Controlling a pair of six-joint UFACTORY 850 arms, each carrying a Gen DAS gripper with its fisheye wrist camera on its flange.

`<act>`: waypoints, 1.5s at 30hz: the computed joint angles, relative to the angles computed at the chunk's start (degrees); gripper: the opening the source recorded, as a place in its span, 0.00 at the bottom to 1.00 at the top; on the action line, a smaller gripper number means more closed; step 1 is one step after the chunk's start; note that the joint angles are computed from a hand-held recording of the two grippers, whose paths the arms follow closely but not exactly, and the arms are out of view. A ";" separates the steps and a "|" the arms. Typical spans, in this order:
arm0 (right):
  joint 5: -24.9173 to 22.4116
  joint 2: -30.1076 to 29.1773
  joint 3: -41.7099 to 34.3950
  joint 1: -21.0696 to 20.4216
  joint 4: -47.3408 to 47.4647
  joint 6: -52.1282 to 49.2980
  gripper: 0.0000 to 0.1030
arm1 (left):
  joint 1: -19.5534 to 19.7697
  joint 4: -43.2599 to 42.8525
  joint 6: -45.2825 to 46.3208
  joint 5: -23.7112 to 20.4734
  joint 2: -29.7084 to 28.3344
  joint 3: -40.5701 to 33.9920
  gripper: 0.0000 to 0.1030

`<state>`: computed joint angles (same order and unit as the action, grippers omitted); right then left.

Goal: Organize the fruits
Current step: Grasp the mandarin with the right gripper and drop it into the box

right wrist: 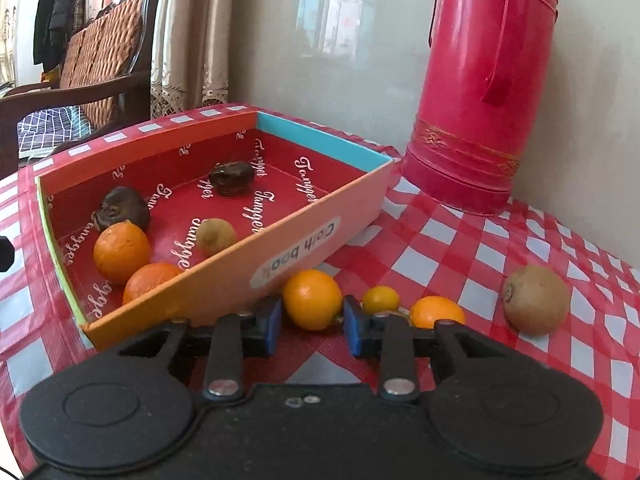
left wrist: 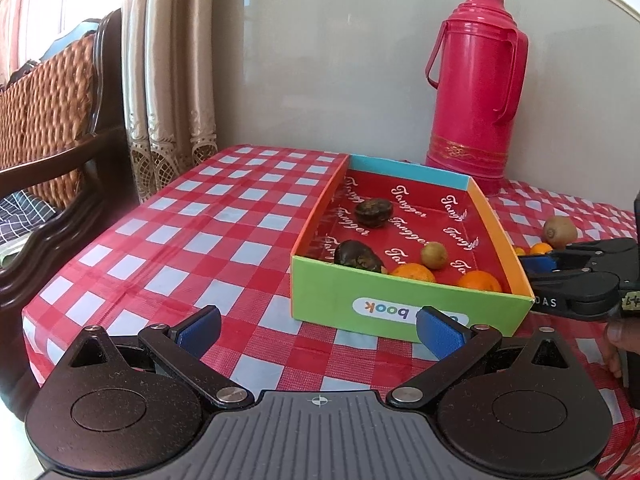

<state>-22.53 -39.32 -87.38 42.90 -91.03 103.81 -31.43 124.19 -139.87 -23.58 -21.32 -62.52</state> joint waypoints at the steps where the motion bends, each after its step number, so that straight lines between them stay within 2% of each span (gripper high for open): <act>1: -0.60 -0.03 -0.19 0.19 0.37 -0.72 0.23 | -0.05 0.27 -0.29 -0.12 0.07 0.05 1.00; 6: -3.16 1.41 1.11 1.15 -1.78 0.40 0.23 | -0.07 0.21 -0.66 -0.20 0.36 0.23 1.00; 10: -5.60 3.52 2.82 2.07 -6.73 5.97 0.23 | 0.10 1.15 -2.15 -0.40 0.72 0.59 1.00; 15: -6.66 4.41 2.68 3.32 -9.21 7.52 0.23 | 0.33 1.29 -2.80 -0.97 1.00 1.05 1.00; 18: -6.17 4.34 2.11 3.97 -12.02 9.66 0.23 | 0.54 0.15 -2.15 -1.24 0.97 1.10 1.00; 25: -3.22 1.64 -2.22 5.22 -11.99 8.07 0.24 | 0.95 -2.31 -0.35 -1.93 0.95 1.25 1.00; 27: -2.55 1.10 -2.70 5.43 -14.39 10.37 0.37 | 0.98 -3.05 0.39 -2.01 0.78 1.10 1.00; 28: -3.60 1.11 -2.47 5.70 -16.02 12.03 0.53 | 0.97 -3.35 0.68 -2.06 0.69 1.04 1.00; 29: -5.13 1.35 -1.98 6.05 -17.86 14.25 0.60 | 0.96 -3.69 1.02 -2.06 0.60 0.97 1.00; 36: -6.15 3.36 0.72 5.47 -18.74 17.28 0.57 | 0.23 -2.82 0.49 -2.39 0.22 0.31 1.00; 45: -9.51 8.20 7.54 5.11 -20.27 20.11 0.57 | -2.82 -0.63 -1.79 -4.65 -0.80 -1.56 1.00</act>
